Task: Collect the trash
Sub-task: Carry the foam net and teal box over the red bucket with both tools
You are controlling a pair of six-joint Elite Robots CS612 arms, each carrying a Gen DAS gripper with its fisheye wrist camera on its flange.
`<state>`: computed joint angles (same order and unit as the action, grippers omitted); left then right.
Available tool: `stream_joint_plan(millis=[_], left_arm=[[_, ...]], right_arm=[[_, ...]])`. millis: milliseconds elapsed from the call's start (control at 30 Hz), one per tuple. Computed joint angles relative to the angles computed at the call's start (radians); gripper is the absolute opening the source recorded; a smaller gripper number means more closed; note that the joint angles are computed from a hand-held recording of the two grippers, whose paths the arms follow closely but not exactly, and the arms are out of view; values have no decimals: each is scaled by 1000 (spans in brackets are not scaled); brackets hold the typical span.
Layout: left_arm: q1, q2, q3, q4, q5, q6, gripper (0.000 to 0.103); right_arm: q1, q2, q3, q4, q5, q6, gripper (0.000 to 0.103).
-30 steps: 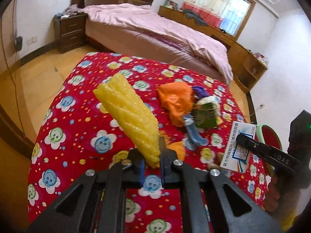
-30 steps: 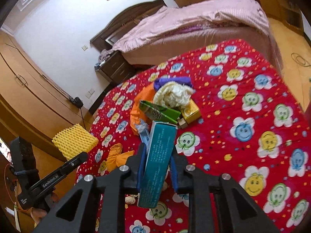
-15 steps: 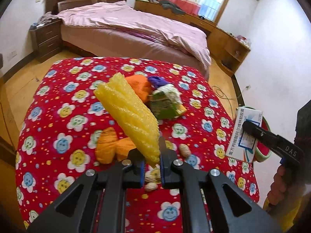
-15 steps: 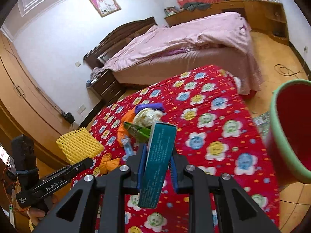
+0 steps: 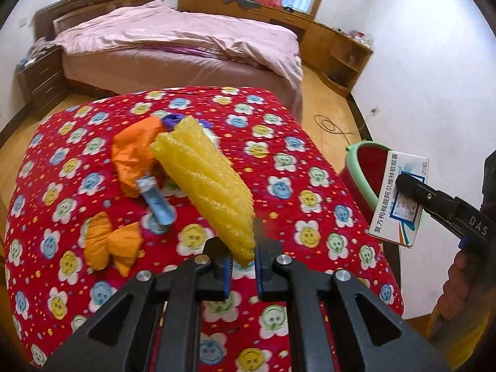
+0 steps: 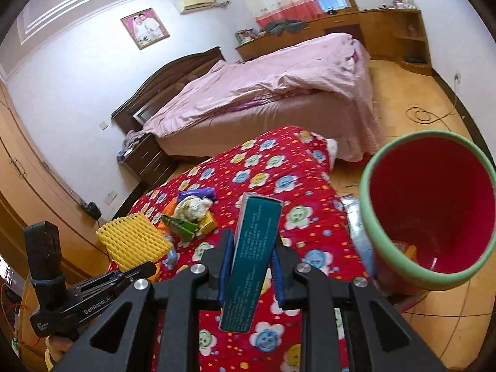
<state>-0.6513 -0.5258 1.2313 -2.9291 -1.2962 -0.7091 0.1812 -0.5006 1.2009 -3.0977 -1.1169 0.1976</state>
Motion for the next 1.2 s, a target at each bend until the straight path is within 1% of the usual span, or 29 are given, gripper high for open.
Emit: stream_joint_plan(millis=[267,433,667,833,967,1067,1200], left_arm=[[-14,52,-119,68,-24,82,10],[-22,99,-227,139,-54,145,10],[-35,174,-386,200,-104,250,10],[-44,254,-547,280,-149,315,10],[-48,325,-683,352,-183,336,10],[-49,389,-806,422,-209,347,10],[-52,487,-1002,536,-204,366,10]], right_arm=[[-28,-15,38,-46,-25,43,25],[-50,-22,62,-79,-49,73,25],[-81,-17,72,-112,-84,130,25],[-99,-8,72,-129,-133,166,25],[-113,1,67,-125,-163,183,25],[-122,9,61,-116,-186,190,25],[-130,21,48,-100,-207,197,25]])
